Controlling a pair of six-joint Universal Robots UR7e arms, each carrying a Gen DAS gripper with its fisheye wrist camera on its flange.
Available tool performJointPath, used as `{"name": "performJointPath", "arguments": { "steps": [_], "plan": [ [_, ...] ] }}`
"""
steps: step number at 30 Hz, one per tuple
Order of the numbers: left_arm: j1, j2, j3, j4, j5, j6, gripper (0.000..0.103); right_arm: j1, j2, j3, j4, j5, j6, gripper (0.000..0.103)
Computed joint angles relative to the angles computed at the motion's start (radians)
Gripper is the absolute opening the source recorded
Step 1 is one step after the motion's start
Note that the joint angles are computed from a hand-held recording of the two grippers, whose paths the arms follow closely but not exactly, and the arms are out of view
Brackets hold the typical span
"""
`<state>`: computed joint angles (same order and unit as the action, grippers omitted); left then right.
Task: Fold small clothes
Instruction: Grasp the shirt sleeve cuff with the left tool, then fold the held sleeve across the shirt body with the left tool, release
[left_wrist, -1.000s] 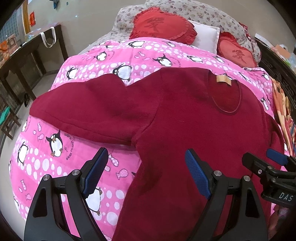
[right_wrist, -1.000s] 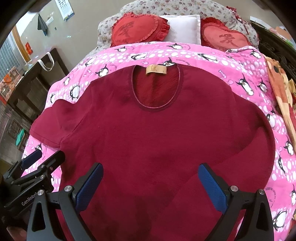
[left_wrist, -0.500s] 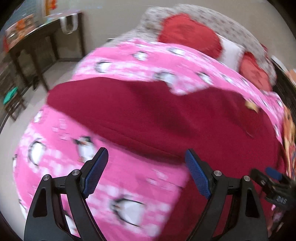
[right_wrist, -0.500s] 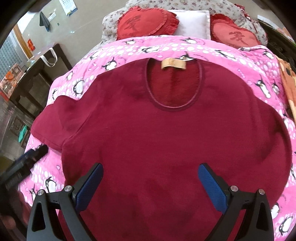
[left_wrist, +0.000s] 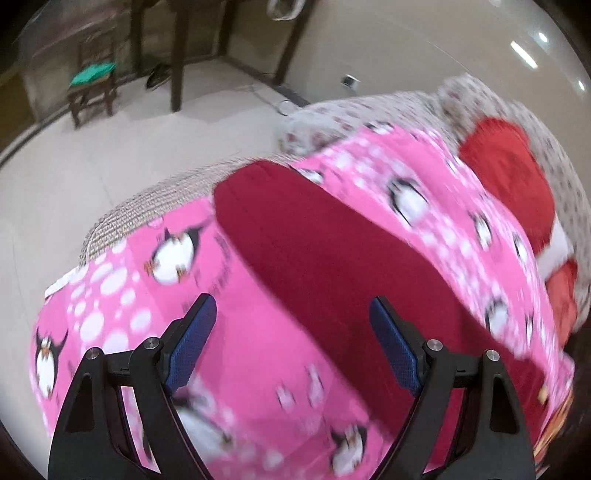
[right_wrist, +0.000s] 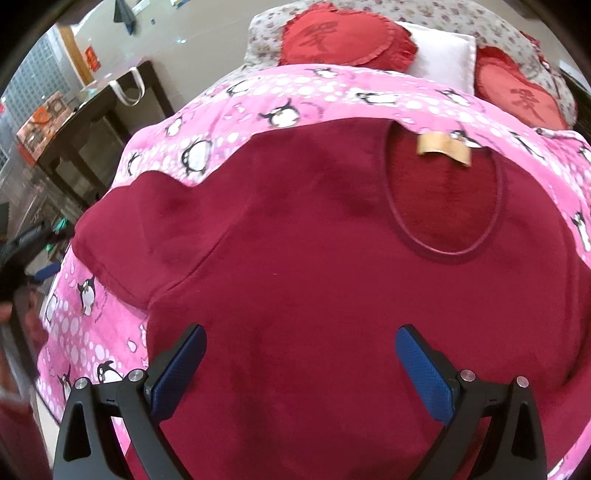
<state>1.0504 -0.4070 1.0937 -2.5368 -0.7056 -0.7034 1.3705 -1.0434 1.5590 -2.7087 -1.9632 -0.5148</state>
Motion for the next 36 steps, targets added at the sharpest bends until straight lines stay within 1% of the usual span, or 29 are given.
{"name": "performJointPath", "arguments": {
  "steps": [2, 5, 6, 9, 11, 13, 14, 15, 16, 17, 18, 19, 20, 21, 23, 27, 29, 30, 35, 36],
  "plan": [
    [0.019, 0.006, -0.025, -0.005, -0.013, -0.011, 0.085, 0.002, 0.008, -0.005, 0.014, 0.000, -0.002, 0.102],
    [0.041, 0.028, -0.085, 0.043, -0.007, -0.034, 0.085, 0.003, 0.020, -0.015, 0.034, 0.000, 0.001, 0.102],
    [0.049, 0.038, -0.110, 0.061, -0.003, -0.034, 0.085, 0.004, 0.025, -0.019, 0.040, 0.000, 0.003, 0.102],
    [0.054, 0.060, -0.146, 0.057, 0.019, -0.006, 0.085, 0.006, 0.039, -0.032, 0.058, 0.000, 0.011, 0.102],
    [0.058, 0.075, -0.174, 0.073, 0.026, 0.002, 0.081, 0.007, 0.045, -0.037, 0.064, 0.000, 0.011, 0.102],
    [0.060, 0.087, -0.192, 0.078, 0.044, 0.004, 0.072, 0.007, 0.050, -0.041, 0.070, 0.005, 0.008, 0.102],
    [0.060, 0.092, -0.201, 0.083, 0.052, 0.004, 0.070, 0.007, 0.052, -0.043, 0.071, 0.007, 0.009, 0.102],
    [0.060, 0.097, -0.211, 0.098, 0.064, -0.001, 0.063, 0.008, 0.052, -0.042, 0.072, 0.009, 0.011, 0.102],
    [0.060, 0.101, -0.218, 0.109, 0.074, -0.007, 0.054, 0.008, 0.050, -0.041, 0.072, 0.010, 0.011, 0.102],
    [0.060, 0.104, -0.222, 0.114, 0.081, -0.015, 0.050, 0.009, 0.050, -0.041, 0.074, 0.010, 0.012, 0.102],
    [0.062, 0.102, -0.219, 0.101, 0.078, -0.019, 0.042, 0.009, 0.049, -0.041, 0.075, 0.010, 0.012, 0.102],
    [0.064, 0.099, -0.213, 0.082, 0.069, -0.016, 0.030, 0.009, 0.048, -0.041, 0.075, 0.011, 0.013, 0.102],
    [0.068, 0.094, -0.204, 0.054, 0.048, -0.006, 0.023, 0.009, 0.046, -0.041, 0.075, 0.013, 0.014, 0.102],
    [0.076, 0.080, -0.179, -0.007, -0.008, 0.015, 0.012, 0.009, 0.047, -0.041, 0.074, 0.013, 0.016, 0.102],
    [0.075, 0.063, -0.150, -0.049, -0.037, 0.010, 0.011, 0.006, 0.038, -0.037, 0.076, 0.018, 0.019, 0.102],
    [0.041, 0.029, -0.070, -0.194, -0.078, 0.109, 0.010, -0.004, 0.015, -0.028, 0.076, 0.035, 0.034, 0.102],
    [0.020, 0.020, -0.044, -0.240, -0.121, 0.151, 0.009, -0.010, 0.006, -0.027, 0.077, 0.045, 0.048, 0.102],
    [0.006, 0.016, -0.031, -0.257, -0.158, 0.169, 0.010, -0.012, 0.002, -0.027, 0.078, 0.049, 0.053, 0.102],
    [-0.057, 0.041, -0.020, -0.276, -0.288, 0.254, 0.009, -0.022, -0.021, -0.031, 0.073, 0.071, 0.077, 0.102],
    [-0.072, 0.056, -0.024, -0.270, -0.330, 0.272, 0.009, -0.025, -0.027, -0.030, 0.071, 0.074, 0.081, 0.102]
  ]
}}
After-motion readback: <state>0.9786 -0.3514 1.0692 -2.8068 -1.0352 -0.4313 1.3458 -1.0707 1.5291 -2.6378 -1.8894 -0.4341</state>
